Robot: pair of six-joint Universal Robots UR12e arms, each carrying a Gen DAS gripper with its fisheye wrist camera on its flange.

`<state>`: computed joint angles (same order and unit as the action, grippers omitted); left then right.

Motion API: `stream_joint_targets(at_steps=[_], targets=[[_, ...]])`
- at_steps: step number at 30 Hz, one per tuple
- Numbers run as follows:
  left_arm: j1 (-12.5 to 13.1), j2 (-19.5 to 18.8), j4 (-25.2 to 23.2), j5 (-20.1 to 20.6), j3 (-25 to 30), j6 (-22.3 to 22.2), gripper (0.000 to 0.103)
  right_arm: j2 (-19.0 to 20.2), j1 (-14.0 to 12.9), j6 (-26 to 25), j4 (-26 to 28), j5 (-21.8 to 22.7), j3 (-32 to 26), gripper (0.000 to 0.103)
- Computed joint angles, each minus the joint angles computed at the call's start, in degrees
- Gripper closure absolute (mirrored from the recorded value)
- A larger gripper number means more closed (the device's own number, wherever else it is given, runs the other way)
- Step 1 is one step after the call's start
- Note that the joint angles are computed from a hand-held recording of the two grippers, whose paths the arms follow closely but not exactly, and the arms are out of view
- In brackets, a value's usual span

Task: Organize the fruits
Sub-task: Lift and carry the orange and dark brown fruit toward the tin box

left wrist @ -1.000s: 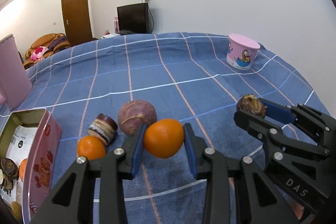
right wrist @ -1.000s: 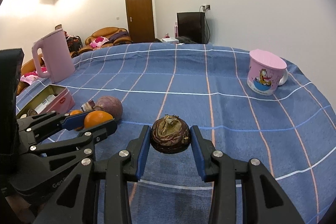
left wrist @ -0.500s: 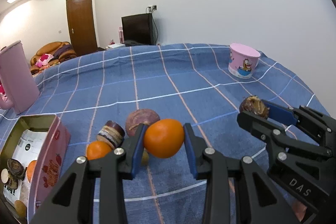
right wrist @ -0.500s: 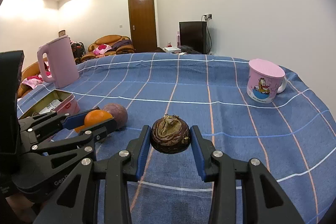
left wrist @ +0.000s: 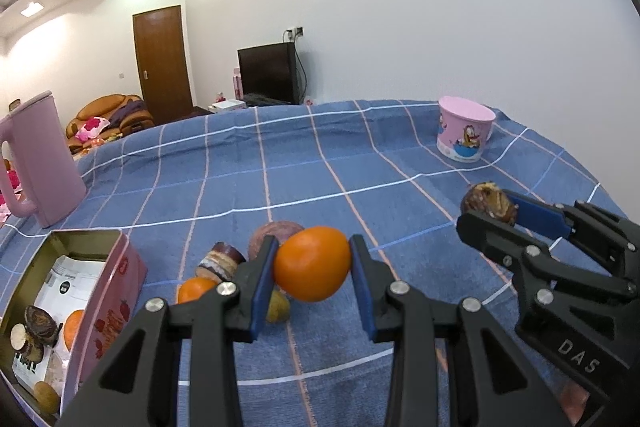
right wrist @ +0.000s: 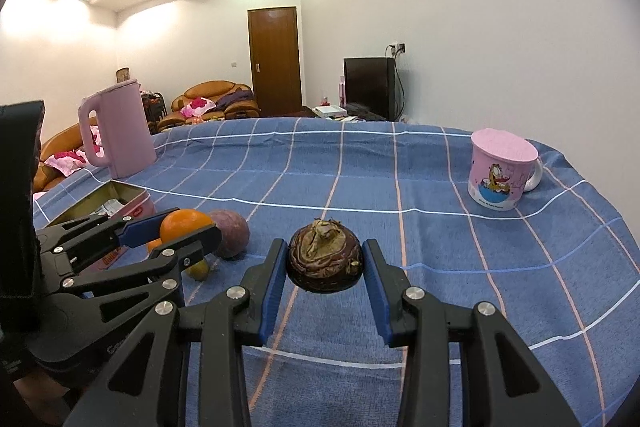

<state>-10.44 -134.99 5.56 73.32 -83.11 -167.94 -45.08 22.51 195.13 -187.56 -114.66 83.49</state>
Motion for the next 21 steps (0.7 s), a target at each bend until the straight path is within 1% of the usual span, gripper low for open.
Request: stream_joint_targets(at_steps=[4,11,21], targets=[[0.08,-0.01,1.36,-0.15,-0.34,-0.45,0.066,0.03,0.05,-0.28,-0.71,-0.15,0.1,0.063],[0.28,0.09,5.18,-0.12,-1.35,-1.12,0.066,0.15,0.26,-1.23,-3.02,-0.53,0.43,0.063],[0.22,-0.04,7.97,0.46,-1.62,-1.63,0.066,0.33,0.4,-2.3,-5.32,-0.98,0.64,0.063]])
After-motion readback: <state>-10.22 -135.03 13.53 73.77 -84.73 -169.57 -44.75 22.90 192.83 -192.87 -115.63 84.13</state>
